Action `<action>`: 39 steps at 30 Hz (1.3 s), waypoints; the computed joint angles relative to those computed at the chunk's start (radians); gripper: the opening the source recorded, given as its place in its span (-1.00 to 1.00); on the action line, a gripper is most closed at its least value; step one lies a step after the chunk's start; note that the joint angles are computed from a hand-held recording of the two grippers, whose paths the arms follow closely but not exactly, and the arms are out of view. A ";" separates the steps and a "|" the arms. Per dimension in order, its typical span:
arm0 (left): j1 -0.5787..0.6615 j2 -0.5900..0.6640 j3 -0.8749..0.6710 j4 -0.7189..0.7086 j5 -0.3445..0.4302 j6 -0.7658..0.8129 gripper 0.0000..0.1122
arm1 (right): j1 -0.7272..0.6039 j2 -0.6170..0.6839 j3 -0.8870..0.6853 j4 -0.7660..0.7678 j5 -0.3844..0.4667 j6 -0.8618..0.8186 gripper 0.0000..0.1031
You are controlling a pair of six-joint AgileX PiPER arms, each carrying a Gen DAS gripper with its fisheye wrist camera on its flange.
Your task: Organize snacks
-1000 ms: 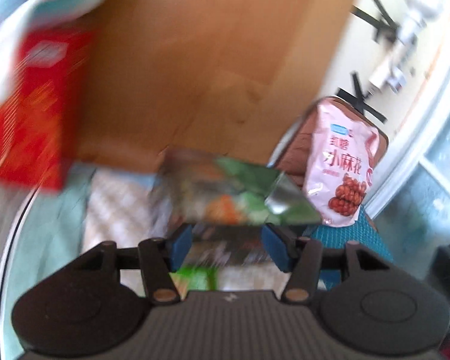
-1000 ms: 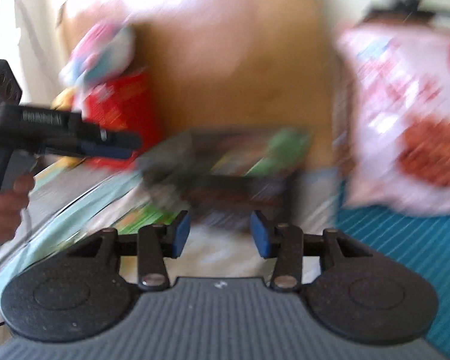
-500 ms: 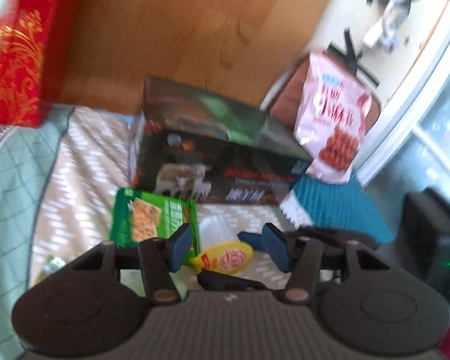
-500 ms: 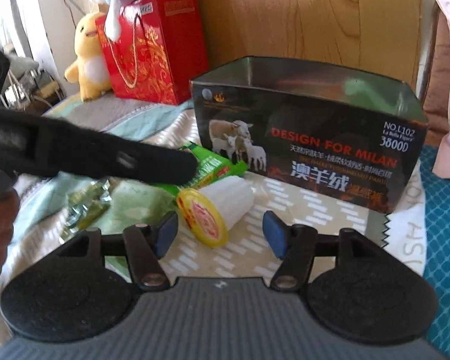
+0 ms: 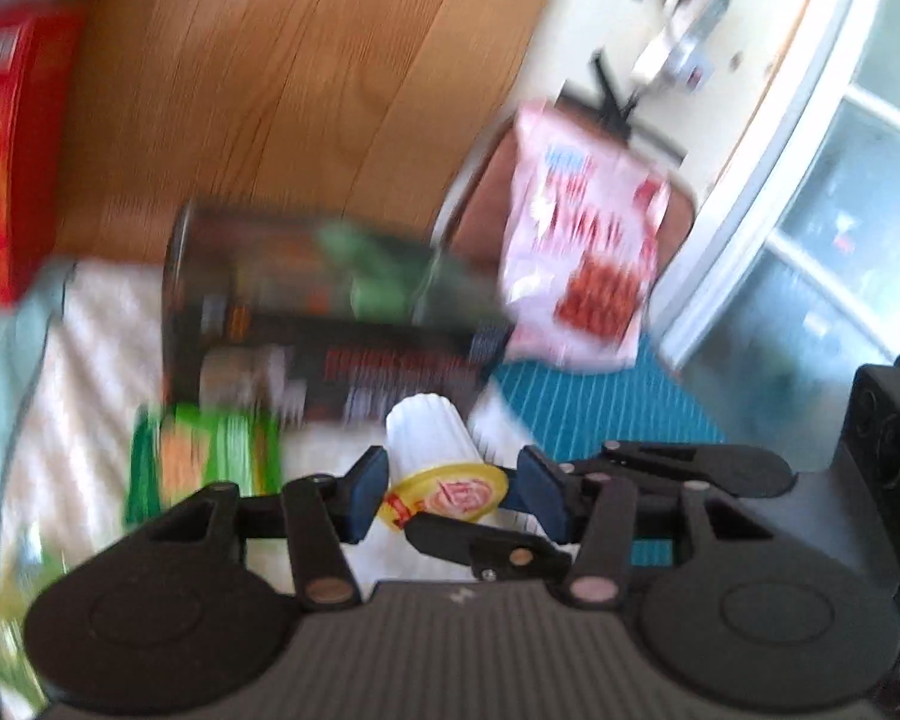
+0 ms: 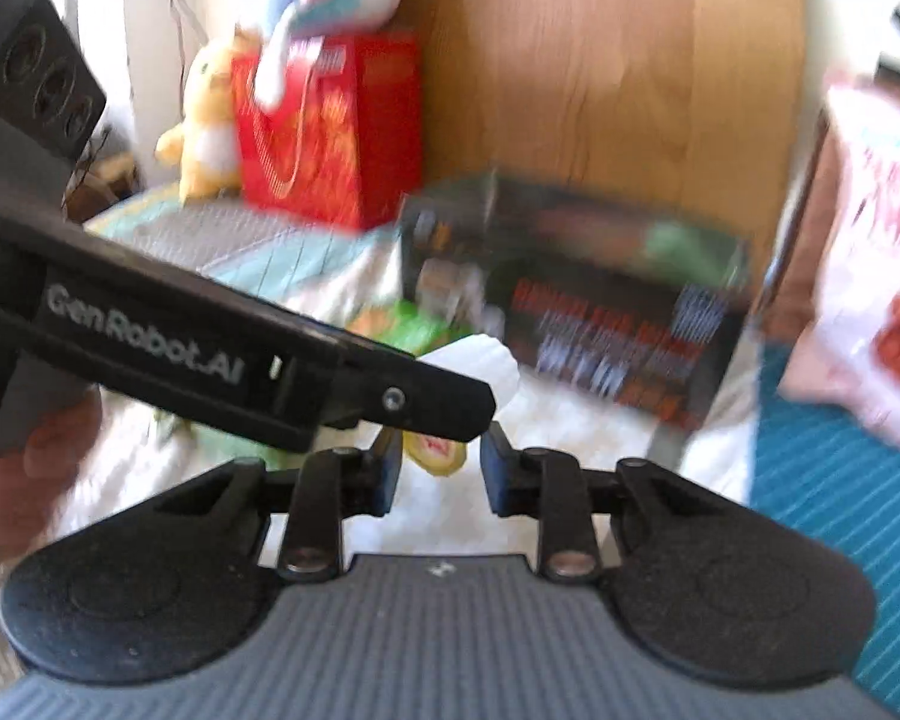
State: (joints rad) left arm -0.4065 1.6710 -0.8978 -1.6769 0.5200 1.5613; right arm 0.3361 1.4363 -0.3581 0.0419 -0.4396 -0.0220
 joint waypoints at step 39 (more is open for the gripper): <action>-0.024 0.220 -0.254 0.516 0.014 -0.643 -0.36 | -0.255 0.138 -0.064 -0.638 -0.080 0.868 -0.77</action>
